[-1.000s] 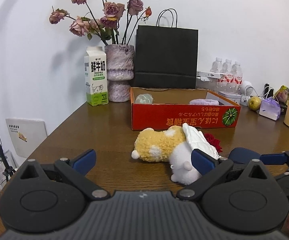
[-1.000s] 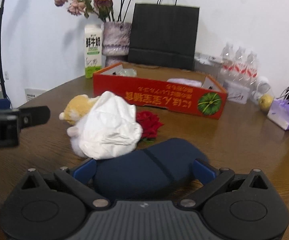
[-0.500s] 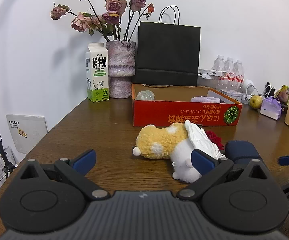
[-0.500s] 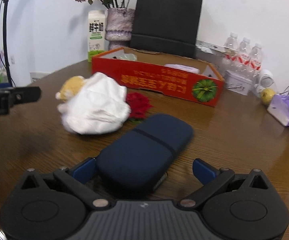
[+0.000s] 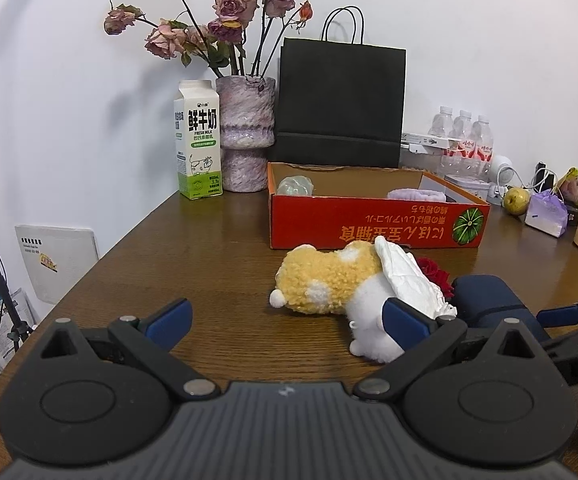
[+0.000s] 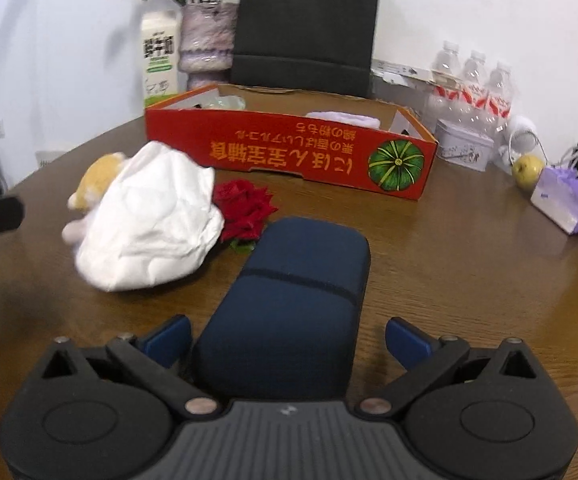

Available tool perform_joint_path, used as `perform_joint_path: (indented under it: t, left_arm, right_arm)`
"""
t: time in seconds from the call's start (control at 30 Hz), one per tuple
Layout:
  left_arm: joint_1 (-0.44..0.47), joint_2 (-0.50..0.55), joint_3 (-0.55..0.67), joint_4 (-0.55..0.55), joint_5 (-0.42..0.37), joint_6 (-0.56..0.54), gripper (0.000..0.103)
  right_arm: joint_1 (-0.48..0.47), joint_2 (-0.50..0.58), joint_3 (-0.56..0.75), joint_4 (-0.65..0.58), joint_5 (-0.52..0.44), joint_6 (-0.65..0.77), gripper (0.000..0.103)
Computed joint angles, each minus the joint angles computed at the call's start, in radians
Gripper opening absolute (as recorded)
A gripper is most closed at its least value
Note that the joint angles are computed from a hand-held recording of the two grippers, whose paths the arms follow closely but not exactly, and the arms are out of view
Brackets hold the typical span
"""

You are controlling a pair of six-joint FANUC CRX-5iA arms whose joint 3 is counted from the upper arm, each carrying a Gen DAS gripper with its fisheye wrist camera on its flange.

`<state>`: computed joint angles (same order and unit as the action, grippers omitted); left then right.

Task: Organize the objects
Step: 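Close the right tool on the navy blue case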

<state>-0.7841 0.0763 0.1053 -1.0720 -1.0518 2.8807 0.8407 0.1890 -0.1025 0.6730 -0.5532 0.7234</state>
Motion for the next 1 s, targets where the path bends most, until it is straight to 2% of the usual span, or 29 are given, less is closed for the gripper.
perform_joint_path:
  t: [0.07,0.1,0.7,0.73,0.77,0.8,1.0]
  left_arm:
    - [0.001,0.001,0.002,0.002,0.001,-0.005,0.103]
    - [0.002,-0.001,0.000,0.003,0.003,-0.005,0.103]
    - [-0.002,-0.002,-0.001,-0.008,0.000,0.010,0.103]
    - [-0.001,-0.003,-0.002,-0.007,0.000,0.010,0.103]
    - [0.000,-0.002,-0.002,-0.006,0.001,0.010,0.103]
    - [0.000,-0.003,-0.002,-0.005,0.003,0.010,0.103]
    - [0.005,0.000,-0.001,0.003,0.015,0.005,0.103]
  right_arm:
    - [-0.011,0.003,0.013,-0.056,0.013,0.006,0.103]
    - [-0.010,0.007,0.010,-0.026,0.002,-0.027,0.103]
    - [-0.012,0.010,0.016,-0.031,0.005,-0.031,0.103]
    - [-0.011,0.011,0.014,-0.023,0.005,-0.040,0.102]
    - [-0.013,0.006,0.003,-0.009,0.019,-0.056,0.094]
    - [-0.017,-0.004,-0.013,-0.004,0.050,-0.055,0.077]
    - [-0.029,-0.023,-0.042,0.001,0.109,-0.036,0.069]
